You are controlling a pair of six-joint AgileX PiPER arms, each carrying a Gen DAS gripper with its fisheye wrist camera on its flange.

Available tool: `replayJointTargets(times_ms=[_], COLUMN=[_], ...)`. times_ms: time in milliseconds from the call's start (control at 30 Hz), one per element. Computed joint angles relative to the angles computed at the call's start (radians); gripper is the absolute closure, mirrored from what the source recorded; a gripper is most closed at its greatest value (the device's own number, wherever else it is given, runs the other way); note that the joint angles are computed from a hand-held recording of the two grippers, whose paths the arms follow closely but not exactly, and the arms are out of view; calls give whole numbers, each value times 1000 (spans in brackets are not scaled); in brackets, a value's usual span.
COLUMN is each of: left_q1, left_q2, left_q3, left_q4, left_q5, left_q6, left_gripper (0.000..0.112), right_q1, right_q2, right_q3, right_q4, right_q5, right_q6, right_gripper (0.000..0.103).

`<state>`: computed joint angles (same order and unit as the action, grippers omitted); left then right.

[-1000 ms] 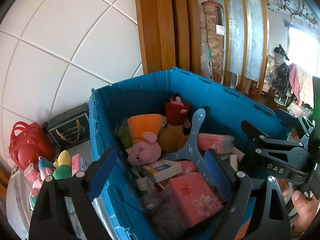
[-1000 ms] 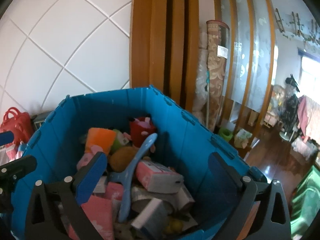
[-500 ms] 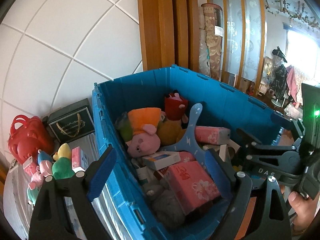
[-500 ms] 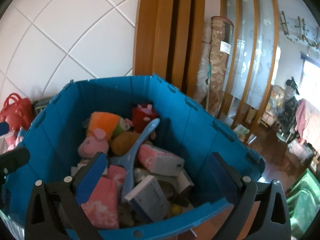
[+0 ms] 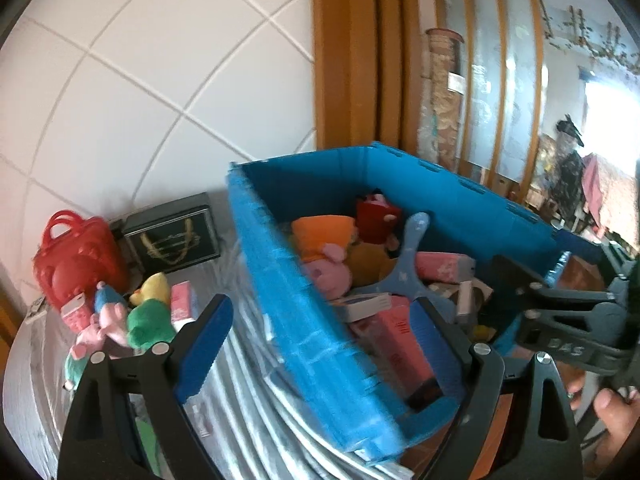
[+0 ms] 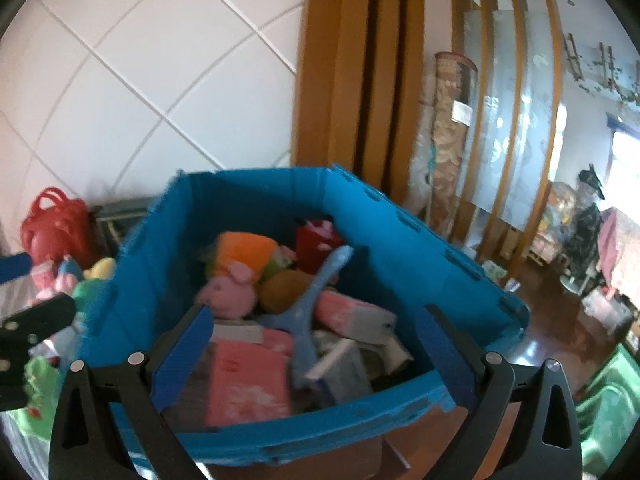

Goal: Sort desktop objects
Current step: 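Move both grippers back over the pile on the table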

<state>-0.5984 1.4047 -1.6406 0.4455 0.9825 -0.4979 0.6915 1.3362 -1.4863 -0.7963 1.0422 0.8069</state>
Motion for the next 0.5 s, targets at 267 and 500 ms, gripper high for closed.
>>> replayJointTargets(times_ms=[267, 500], left_q1=[336, 816], left_q2=[-189, -258], left_q3=[218, 382], left_q4=[-274, -495], left_q5=[-96, -112], left_q6=[237, 561], left_gripper=[22, 22], right_q1=[235, 340], right_q2=[125, 336], right_q3=[-162, -376], right_q4=[-102, -40], right_q5=[53, -8], right_q6=[89, 58], right_gripper=[0, 0])
